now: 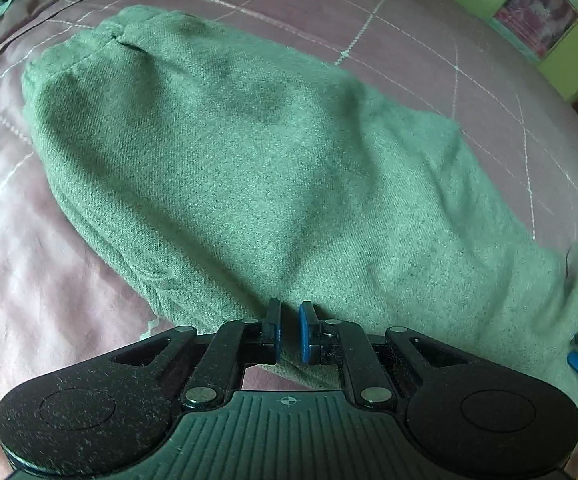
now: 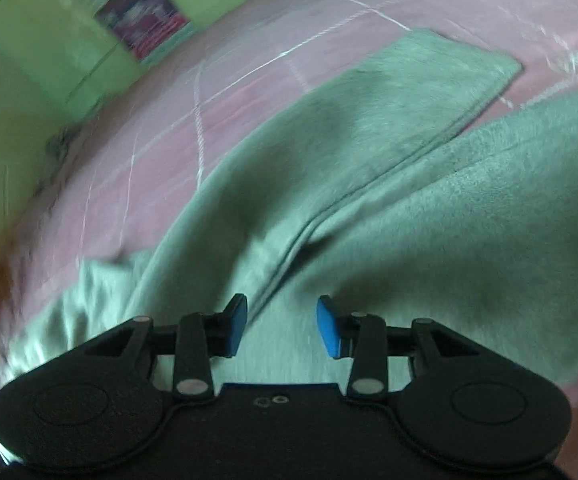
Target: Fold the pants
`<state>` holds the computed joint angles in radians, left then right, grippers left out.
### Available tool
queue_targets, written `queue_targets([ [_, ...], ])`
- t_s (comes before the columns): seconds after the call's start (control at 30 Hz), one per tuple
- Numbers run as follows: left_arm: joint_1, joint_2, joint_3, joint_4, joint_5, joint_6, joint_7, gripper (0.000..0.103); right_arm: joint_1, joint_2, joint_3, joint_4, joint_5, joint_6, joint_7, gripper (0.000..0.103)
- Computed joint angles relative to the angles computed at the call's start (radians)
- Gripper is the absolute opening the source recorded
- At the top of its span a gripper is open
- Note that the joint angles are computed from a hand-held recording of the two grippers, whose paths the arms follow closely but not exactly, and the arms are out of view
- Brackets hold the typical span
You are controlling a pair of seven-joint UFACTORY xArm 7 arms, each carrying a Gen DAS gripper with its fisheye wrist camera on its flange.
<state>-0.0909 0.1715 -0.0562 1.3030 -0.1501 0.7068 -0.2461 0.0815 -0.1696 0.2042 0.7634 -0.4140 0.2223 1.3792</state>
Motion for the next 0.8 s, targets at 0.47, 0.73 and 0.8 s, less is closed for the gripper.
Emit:
queue_targets([
  [0.47,-0.021,0.01,0.0,-0.003,0.074,-0.033,-0.013,0.01,-0.216,-0.138,0.147,-0.028,-0.347,-0.119,0.231,0.0],
  [0.73,-0.011,-0.009,-0.001,-0.026,0.043,-0.041,0.007,0.01,0.034,-0.052,-0.059,-0.072,0.056,-0.112,-0.153,0.027],
  [0.8,-0.011,-0.006,0.0,-0.022,0.043,-0.036,0.006,0.01,0.001,0.0,-0.036,-0.06,0.079,-0.135,-0.15,0.027],
])
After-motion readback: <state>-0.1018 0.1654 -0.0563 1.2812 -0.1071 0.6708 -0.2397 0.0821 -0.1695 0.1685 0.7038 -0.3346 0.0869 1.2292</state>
